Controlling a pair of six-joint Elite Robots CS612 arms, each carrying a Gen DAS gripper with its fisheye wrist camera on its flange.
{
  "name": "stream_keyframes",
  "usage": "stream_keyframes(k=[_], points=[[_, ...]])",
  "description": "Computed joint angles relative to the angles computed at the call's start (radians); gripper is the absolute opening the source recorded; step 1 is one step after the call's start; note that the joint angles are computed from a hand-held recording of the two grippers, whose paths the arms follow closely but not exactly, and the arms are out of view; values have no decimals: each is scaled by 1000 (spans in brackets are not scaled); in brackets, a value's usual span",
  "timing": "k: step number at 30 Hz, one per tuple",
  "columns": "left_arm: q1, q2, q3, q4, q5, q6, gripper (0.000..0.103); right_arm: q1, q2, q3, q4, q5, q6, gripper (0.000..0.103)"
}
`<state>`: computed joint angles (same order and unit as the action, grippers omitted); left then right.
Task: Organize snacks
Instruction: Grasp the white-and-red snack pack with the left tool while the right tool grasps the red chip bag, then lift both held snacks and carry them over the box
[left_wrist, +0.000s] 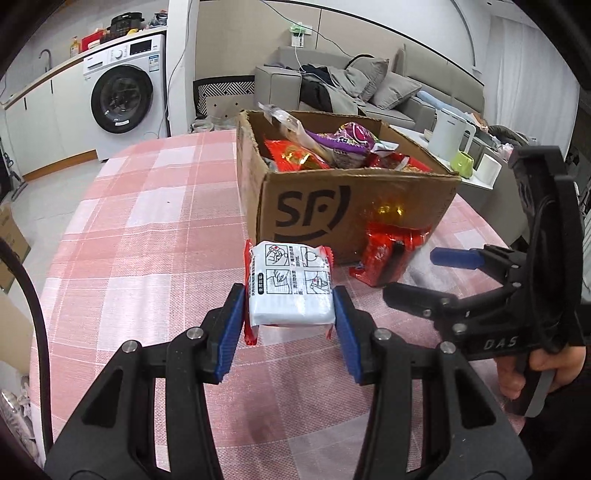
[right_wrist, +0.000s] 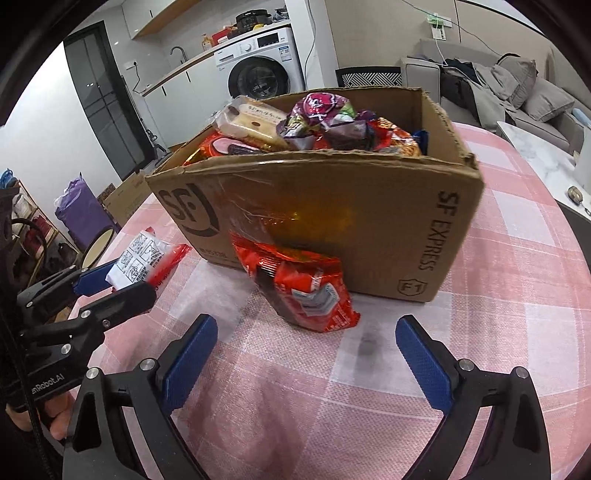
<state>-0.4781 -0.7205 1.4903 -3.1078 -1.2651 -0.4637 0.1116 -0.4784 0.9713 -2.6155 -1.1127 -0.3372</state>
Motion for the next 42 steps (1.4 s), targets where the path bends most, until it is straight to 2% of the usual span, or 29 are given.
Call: stream_keyframes(k=[5,13,21,27,29,32,42], points=[[0,-5,10,-8,10,-11,44,12,11,-11,-1,-12,12,91],[3,-11,18,-12,22,-29,44,27,20,-11,-33,-47,29,88],[2,-12,20,-12,27,-30,44,30,24,-11,-55,-85,56,79],[1,-12,19,-11,30,-29,44,31,25,-11,-65,-106,75,65],[0,-13,19,-11,30,-29,44,29,27,-15,-67,-107,90,56],[0,-13,18,-10,30,-28,44,25,29,-18,-68,-88,87,48],[-2,-13,19,-13,32,-26,44,16,11,26,-109,-70,75,47]])
